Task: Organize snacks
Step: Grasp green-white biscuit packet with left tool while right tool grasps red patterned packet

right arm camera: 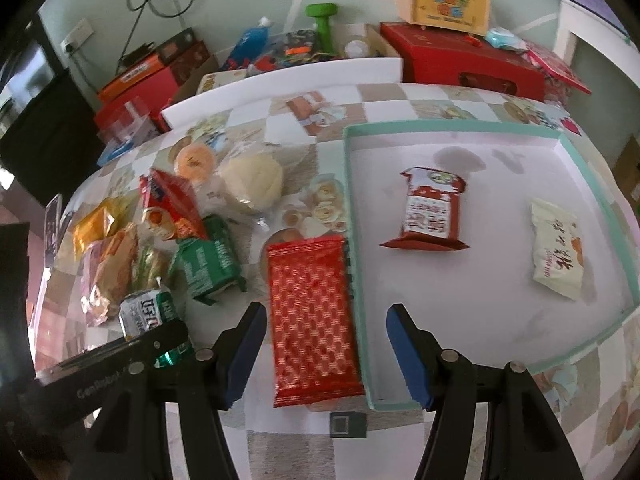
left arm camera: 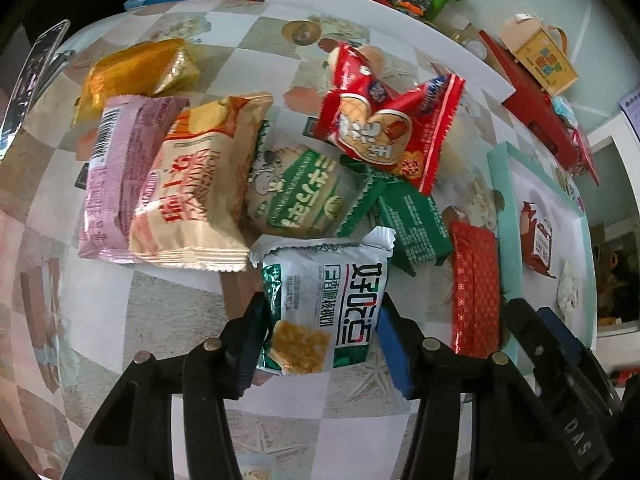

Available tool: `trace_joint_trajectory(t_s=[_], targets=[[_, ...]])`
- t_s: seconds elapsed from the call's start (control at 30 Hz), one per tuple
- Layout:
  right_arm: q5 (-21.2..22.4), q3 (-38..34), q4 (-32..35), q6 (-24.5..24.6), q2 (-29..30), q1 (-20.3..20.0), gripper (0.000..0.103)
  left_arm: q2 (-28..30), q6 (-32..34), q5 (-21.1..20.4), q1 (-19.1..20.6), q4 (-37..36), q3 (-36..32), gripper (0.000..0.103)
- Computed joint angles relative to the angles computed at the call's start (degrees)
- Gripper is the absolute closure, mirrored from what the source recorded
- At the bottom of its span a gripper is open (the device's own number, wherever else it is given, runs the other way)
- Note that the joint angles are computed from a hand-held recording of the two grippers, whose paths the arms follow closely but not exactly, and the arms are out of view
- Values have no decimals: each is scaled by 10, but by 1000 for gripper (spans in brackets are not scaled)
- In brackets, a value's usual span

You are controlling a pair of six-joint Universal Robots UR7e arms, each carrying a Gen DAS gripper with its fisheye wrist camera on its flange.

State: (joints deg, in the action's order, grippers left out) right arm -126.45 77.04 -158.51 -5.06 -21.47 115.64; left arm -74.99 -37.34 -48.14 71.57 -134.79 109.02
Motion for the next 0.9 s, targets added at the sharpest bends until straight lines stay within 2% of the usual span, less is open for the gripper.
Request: trace_joint_trajectory(t_s=[0.17,0.33,0.5,0.9], targets=[[13,-10,22,-23,8,4,37,-7,-1,-11,6,-7,3,48],[14,-20,47,-24,17,2,37,-17,1,-13,9,-4,9,48],[-11,-29,46,-32,30,3,38,-19,-1,-14,9,0,7,48],[-12,-41,48,-40,41,0,38,-19,-8,-11,8,0,7,48]])
